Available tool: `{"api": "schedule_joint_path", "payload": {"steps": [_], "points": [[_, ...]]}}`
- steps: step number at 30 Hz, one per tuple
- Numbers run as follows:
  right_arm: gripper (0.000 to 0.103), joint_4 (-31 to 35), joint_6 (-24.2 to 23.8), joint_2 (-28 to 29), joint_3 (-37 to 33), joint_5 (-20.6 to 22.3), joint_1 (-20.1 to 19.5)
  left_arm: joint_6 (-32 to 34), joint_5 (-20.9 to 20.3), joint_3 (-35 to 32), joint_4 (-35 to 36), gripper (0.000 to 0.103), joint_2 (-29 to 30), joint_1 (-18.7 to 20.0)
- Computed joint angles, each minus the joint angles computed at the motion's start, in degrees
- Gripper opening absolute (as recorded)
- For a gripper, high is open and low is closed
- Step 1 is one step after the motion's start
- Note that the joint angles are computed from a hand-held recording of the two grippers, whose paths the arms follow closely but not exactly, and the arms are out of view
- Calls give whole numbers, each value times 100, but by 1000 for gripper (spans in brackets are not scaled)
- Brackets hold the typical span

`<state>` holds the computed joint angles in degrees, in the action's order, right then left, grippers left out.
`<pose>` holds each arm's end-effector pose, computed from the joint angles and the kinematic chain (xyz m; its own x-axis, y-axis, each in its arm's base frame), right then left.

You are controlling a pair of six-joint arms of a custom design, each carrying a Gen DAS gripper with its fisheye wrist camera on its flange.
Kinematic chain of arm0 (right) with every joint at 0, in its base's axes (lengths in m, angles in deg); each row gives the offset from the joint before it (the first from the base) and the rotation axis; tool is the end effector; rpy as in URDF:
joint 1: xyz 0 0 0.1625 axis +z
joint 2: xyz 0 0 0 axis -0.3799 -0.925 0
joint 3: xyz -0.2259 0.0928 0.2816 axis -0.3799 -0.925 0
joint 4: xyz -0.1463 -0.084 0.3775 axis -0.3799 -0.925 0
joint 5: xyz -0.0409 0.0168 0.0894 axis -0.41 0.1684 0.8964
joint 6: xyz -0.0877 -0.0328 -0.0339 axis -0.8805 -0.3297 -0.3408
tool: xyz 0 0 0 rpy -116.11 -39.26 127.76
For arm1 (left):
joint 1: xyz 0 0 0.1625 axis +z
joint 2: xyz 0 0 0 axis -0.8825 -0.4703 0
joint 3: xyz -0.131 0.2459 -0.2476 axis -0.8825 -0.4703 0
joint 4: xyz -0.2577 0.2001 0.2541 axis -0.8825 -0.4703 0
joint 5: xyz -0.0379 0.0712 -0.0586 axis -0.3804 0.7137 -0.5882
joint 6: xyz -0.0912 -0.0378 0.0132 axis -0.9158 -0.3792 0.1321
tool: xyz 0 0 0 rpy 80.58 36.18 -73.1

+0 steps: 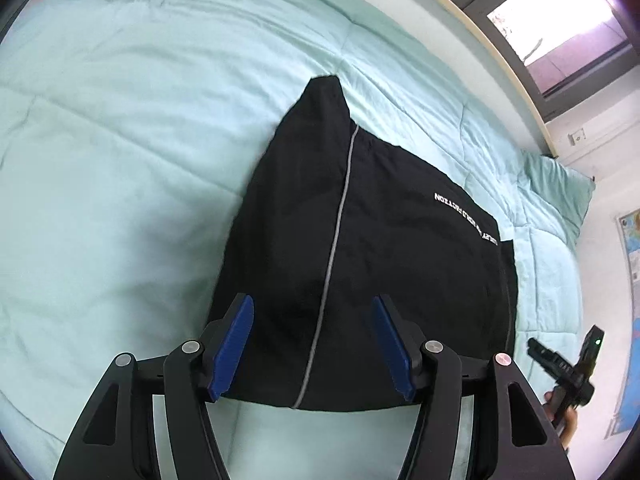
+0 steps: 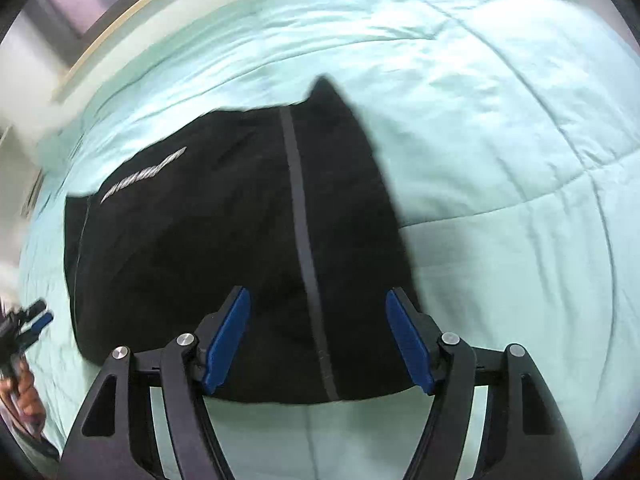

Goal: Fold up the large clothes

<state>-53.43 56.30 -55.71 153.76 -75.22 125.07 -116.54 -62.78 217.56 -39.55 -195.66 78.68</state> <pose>0.1585 -0.3589 0.3236 -0.8216 -0.0519 0.5676 -0.2599 0.9204 -0.2921 -0.0454 -0.2148 0.3432 -0.8880 -0.4052 -0.2176 -0.2002 0.7665 -0.6103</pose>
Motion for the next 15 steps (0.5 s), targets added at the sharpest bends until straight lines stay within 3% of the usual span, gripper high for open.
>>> {"api": "schedule_joint_path", "payload": {"steps": [2, 5, 7, 9, 15], "points": [[73, -197, -69, 70, 27, -17, -50, 289, 70, 77, -387, 64, 221, 275], [73, -521, -253, 331, 45, -83, -104, 1332, 167, 190, -1481, 64, 506, 1141], [73, -565, -448, 291, 108, -71, -132, 2144, 158, 385, -2588, 64, 884, 1721], [73, -665, -635, 475, 61, -60, -169, 2928, -13, 487, -3440, 64, 1164, 2342], [73, -894, -959, 798, 12, 132, -387, 4258, -500, 589, -5313, 65, 2034, 3768]]}}
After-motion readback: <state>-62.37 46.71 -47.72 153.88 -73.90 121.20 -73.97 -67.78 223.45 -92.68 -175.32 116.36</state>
